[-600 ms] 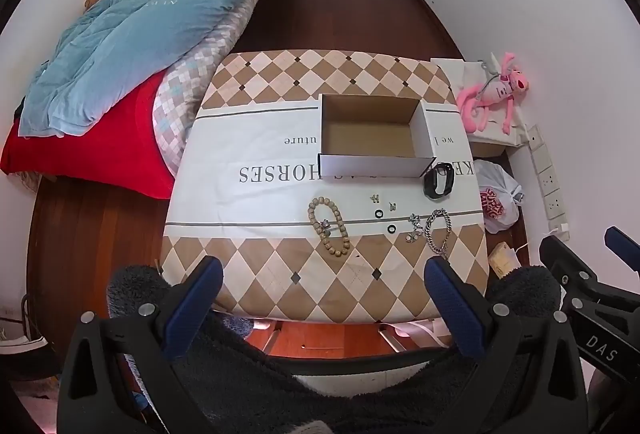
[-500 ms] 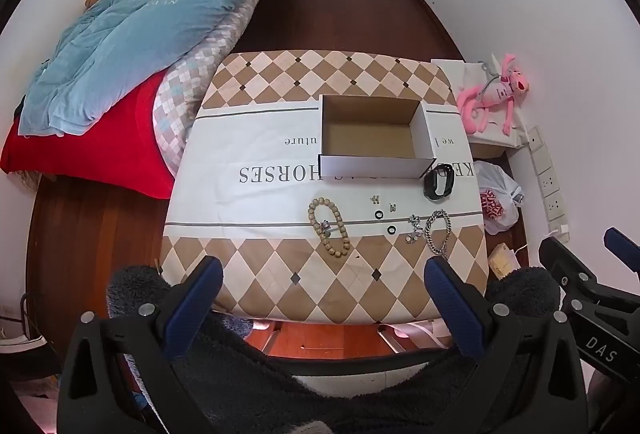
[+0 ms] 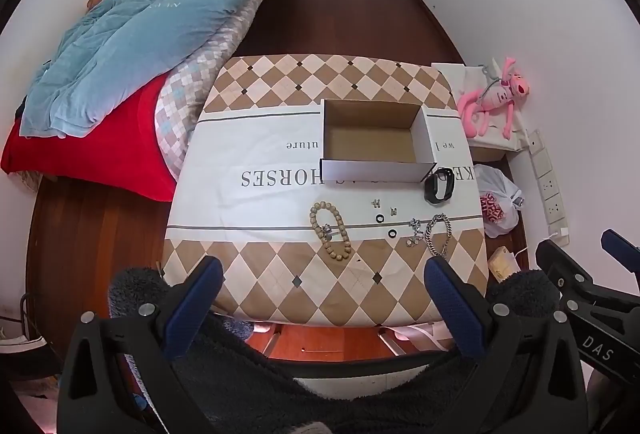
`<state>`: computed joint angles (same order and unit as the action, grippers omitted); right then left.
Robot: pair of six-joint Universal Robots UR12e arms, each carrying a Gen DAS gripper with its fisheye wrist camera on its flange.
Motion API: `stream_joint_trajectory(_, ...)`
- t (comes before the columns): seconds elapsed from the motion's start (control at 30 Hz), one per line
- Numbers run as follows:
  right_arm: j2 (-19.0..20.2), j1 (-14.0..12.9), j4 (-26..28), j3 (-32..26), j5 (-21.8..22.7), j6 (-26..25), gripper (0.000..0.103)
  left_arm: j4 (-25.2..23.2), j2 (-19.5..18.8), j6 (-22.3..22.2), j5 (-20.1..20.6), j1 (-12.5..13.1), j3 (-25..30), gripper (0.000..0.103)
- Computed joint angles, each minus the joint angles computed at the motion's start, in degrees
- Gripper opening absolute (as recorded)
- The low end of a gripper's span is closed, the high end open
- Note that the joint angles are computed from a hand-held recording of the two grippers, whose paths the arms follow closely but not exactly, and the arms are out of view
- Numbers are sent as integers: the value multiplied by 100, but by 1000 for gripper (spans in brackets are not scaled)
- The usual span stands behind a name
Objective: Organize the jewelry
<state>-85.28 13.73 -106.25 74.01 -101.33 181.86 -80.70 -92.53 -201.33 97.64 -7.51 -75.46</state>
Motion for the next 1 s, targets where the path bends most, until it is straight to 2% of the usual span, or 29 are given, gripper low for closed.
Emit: stream_joint_trajectory(1.0,51,7,27,-62,-13,2,103,51,23,-23,11,-6,-33,103)
